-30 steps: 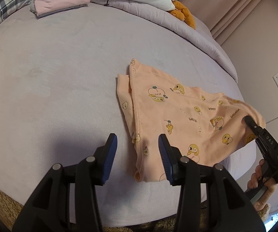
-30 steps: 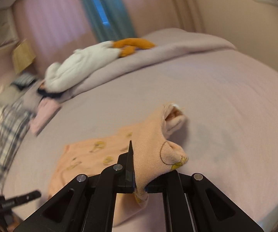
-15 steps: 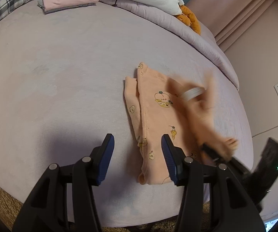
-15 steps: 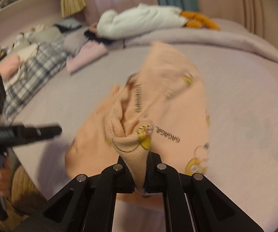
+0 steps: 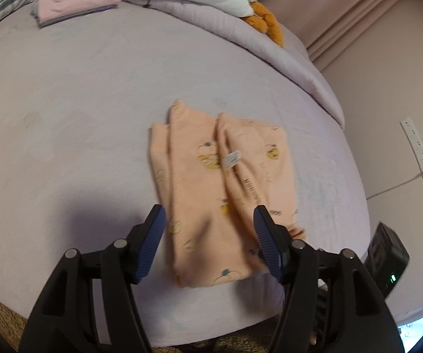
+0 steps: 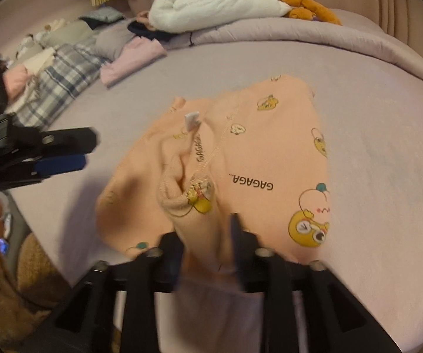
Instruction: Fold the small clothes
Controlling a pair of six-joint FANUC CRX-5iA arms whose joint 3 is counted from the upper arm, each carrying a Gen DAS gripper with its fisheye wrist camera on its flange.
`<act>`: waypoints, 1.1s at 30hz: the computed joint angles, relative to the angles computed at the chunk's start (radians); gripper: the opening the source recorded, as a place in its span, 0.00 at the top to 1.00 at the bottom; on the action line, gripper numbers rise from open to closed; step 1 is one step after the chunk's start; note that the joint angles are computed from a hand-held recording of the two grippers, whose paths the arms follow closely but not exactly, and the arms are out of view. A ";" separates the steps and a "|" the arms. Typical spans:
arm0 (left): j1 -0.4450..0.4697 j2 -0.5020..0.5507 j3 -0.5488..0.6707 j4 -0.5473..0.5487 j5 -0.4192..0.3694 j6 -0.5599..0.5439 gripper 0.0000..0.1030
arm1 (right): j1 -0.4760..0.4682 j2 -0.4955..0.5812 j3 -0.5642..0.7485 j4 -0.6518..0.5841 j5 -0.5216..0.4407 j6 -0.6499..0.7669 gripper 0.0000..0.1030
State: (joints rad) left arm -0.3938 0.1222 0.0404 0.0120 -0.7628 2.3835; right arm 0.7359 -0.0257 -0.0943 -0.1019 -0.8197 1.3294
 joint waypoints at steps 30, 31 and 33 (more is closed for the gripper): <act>-0.073 0.257 0.325 -0.115 -0.107 -0.081 0.90 | -0.040 -0.102 -0.191 0.325 0.060 -0.506 0.32; -0.078 0.243 0.329 -0.138 -0.106 -0.087 0.90 | -0.039 -0.104 -0.191 0.325 0.062 -0.505 0.32; -0.089 0.218 0.333 -0.184 -0.119 -0.082 0.91 | -0.038 -0.105 -0.191 0.328 0.062 -0.507 0.32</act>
State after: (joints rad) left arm -0.4825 0.3402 0.3736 -0.1719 -0.8813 2.3019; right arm 0.6980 -0.1303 -0.2858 0.2263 -0.7573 0.8227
